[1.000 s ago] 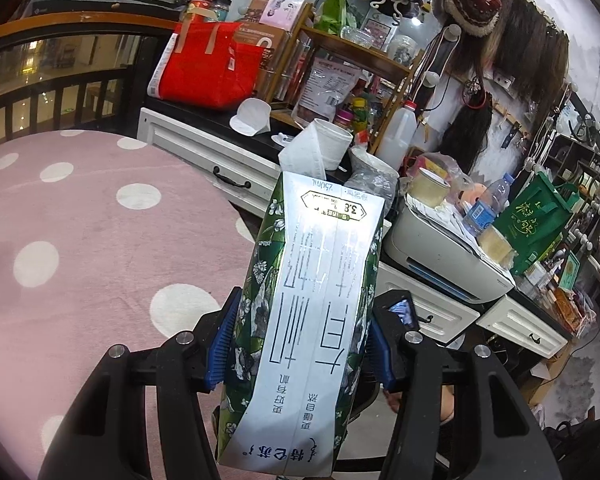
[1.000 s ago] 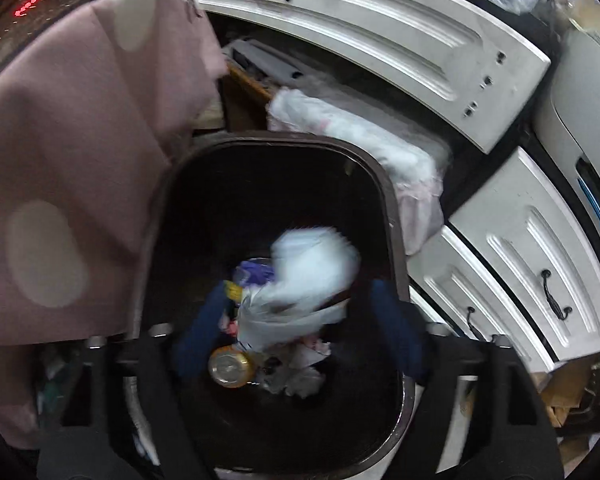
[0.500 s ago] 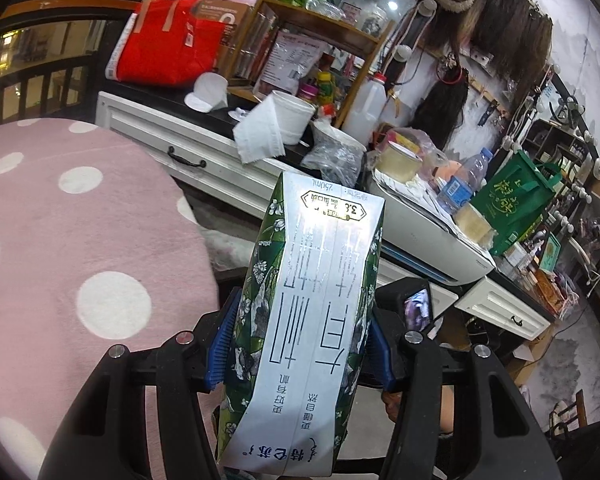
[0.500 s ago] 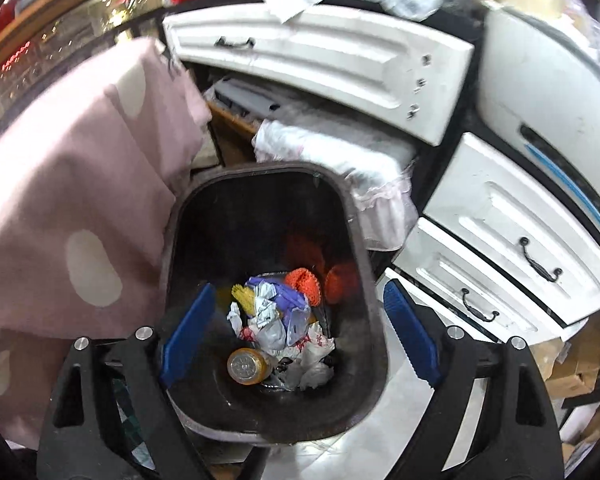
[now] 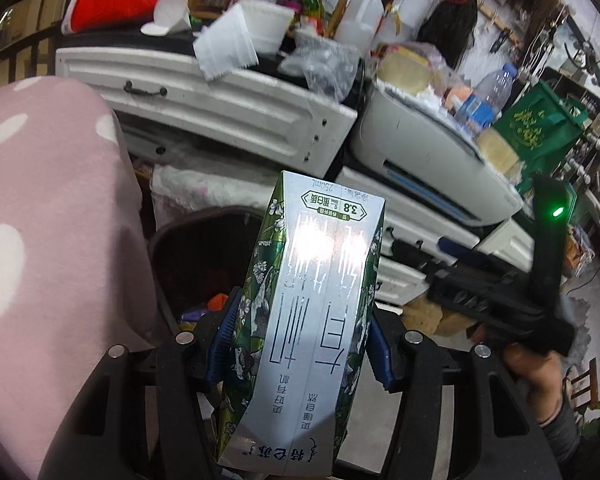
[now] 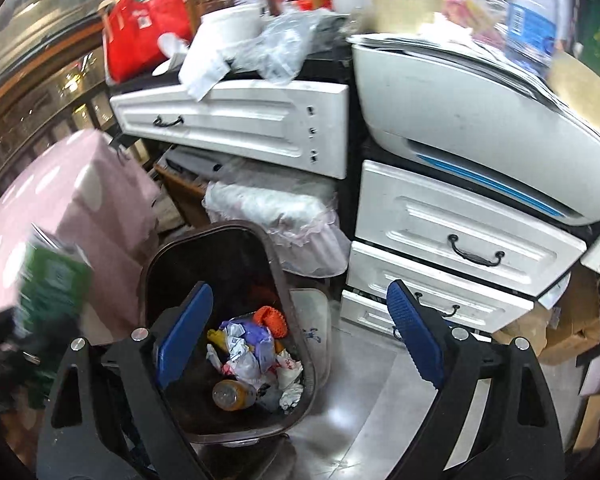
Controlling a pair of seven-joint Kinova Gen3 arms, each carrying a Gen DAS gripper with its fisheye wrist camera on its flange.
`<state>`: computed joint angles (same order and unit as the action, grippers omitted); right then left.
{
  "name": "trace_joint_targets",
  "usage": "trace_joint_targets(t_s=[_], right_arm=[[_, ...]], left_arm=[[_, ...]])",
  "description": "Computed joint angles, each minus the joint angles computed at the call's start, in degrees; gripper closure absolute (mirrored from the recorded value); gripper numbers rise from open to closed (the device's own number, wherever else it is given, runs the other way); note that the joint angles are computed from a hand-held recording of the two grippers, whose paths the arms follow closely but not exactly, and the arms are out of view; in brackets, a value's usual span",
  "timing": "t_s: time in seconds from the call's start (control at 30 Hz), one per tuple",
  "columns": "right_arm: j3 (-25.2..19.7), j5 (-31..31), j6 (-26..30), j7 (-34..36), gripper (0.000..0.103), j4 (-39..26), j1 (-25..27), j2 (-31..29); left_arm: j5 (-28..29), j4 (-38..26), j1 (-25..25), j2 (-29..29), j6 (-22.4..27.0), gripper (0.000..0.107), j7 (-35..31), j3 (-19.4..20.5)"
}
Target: Collect trash
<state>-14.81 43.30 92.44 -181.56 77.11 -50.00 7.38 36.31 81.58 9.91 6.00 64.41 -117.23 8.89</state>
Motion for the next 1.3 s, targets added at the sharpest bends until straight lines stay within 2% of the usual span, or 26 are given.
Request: trace_joint_targets(t_s=[0.2, 0.3, 0.37, 0.43, 0.57, 0.63, 0.77, 0.87, 0.93, 1.1, 1.3], right_arm=[[-0.7, -0.4, 0.9, -2.3, 0.015, 1.5, 0.0, -1.3], [-1.1, -0.3, 1.4, -2.8, 0.015, 1.5, 0.1, -1.5], [-1.3, -0.1, 1.7, -3.1, 0.015, 1.6, 0.0, -1.5], [-1.4, 0.1, 1.9, -3.1, 0.015, 1.6, 0.0, -1.6], [-1.6, 0.8, 2.5, -3.2, 0.015, 1.1, -0.2, -1.4], [-1.6, 1.6, 2.9, -3.4, 0.015, 0.6, -0.6, -1.0], [-1.3, 3.0, 5.0, -3.8, 0.012, -1.4, -2.0, 0.4], [-0.7, 4.4, 6.8, -3.7, 0.012, -3.8, -3.5, 1.8], [-0.4, 6.1, 7.8, -4.1, 0.011, -5.9, -5.3, 2.9], [1.6, 12.3, 11.9, -0.4, 0.008, -14.0, -11.8, 8.2], [5.6, 20.5, 13.0, 6.2, 0.006, -25.2, -20.8, 15.5]], left_arm=[[-8.0, -0.7, 4.3, 3.2, -2.1, 0.052, 5.8, 1.6], [-11.3, -2.5, 6.2, 6.0, -0.3, 0.052, 8.6, 2.3], [-13.1, -3.1, 7.3, 7.2, 0.2, 0.043, 9.6, 2.7], [-14.4, -2.9, 7.9, 7.3, 0.0, 0.021, 10.3, 2.8], [-13.8, -1.9, 7.4, 6.2, -0.1, 0.019, 9.6, 2.9], [-14.2, -0.8, 7.7, 4.7, -1.3, 0.019, 9.7, 2.9], [-11.7, 3.7, 6.8, -1.1, -5.3, 0.014, 5.1, 2.7], [-8.2, 7.7, 5.7, -6.8, -8.6, 0.01, -0.2, 1.2], [-6.1, 8.8, 5.2, -9.4, -9.0, 0.01, -2.6, -0.3], [-2.4, 11.1, 3.6, -15.6, -10.2, 0.01, -4.8, -5.0], [-2.7, 13.5, 0.7, -21.4, -12.8, 0.01, -2.1, -9.7]])
